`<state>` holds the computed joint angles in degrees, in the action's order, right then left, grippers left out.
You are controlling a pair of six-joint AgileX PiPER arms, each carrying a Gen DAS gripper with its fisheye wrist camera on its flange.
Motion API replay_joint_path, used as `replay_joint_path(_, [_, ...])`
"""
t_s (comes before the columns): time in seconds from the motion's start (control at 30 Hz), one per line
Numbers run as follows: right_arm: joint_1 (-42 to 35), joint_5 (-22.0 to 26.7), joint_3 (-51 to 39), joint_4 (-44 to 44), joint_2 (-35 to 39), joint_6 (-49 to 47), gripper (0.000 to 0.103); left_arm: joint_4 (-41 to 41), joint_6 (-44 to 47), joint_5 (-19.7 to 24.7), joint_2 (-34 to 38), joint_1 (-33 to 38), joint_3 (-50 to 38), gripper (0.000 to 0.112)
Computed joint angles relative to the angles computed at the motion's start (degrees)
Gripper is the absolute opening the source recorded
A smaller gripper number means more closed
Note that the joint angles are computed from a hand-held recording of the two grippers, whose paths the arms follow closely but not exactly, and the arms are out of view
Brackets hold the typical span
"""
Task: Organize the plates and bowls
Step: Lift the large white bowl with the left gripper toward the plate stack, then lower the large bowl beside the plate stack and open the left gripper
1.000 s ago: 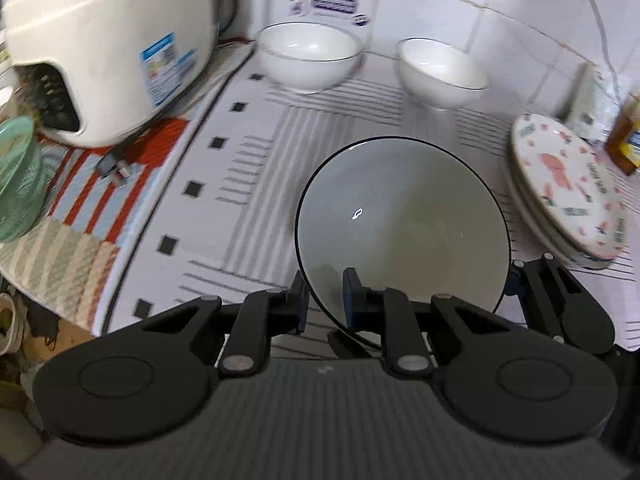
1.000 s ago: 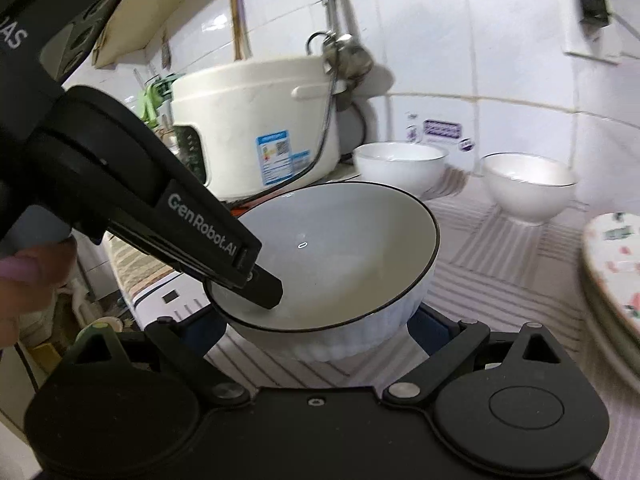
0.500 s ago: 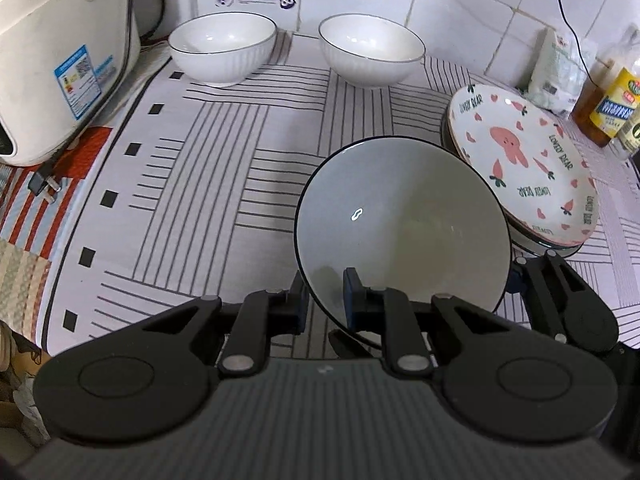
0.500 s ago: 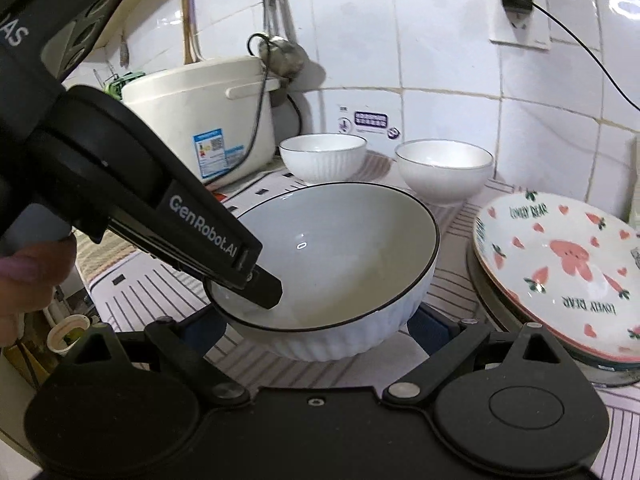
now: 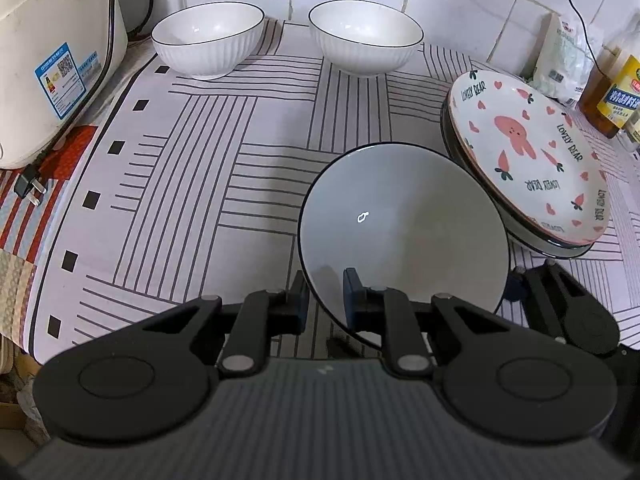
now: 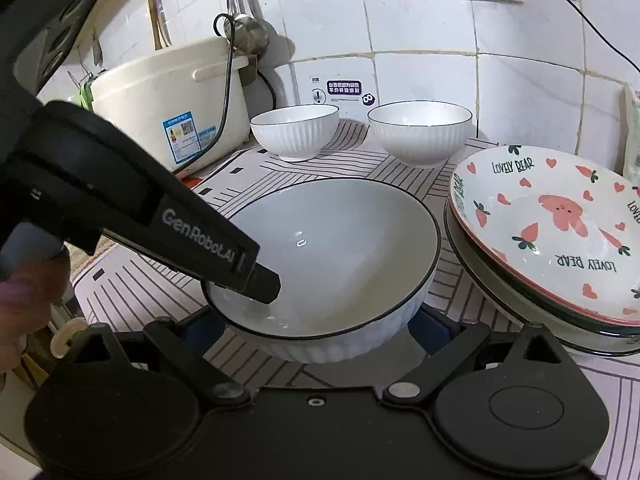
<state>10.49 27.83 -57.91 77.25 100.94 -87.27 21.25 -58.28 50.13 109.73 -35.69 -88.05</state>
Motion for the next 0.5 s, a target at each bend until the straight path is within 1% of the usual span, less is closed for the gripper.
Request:
replay_joint_path(0.07, [-0.7,2.5,-1.3,-5.0,0.7,4.9,0.1,-0.1,0.8,1.1,0.2,-0.3,-0.8,0.019])
replay_joint_path(0.1, [-0.9,2.6,-1.4,-6.0,0.8,6.0,0.1,0.5,1.4,2.2,0.4,-0.8,-1.4,0.02])
replay_joint_path(0.17, [-1.6,2.7,0.3,-5.0,-0.4,4.1,0.1,3.2,0.4,4.2,0.4,-2.3,-2.1,0.02])
replay_joint_path(0.3, [-4.0,5.0,2.4,-7.4,-3.8,4.2,0.1,3.6,1.1,5.8,-1.4,-3.3,-2.0,0.022])
replay_joint_path(0.37, [-5.5,6.4,3.1,-8.2,-5.7,3.9,0.1,3.6,1.0,6.0,-2.8,-3.7,-1.6,0.028])
replay_joint_path(0.5, [-7.9,7.7,4.1,-8.3,-9.8,2.1,0.1,4.4,1.0,8.2,-4.6,-4.6,-2.6,0.033])
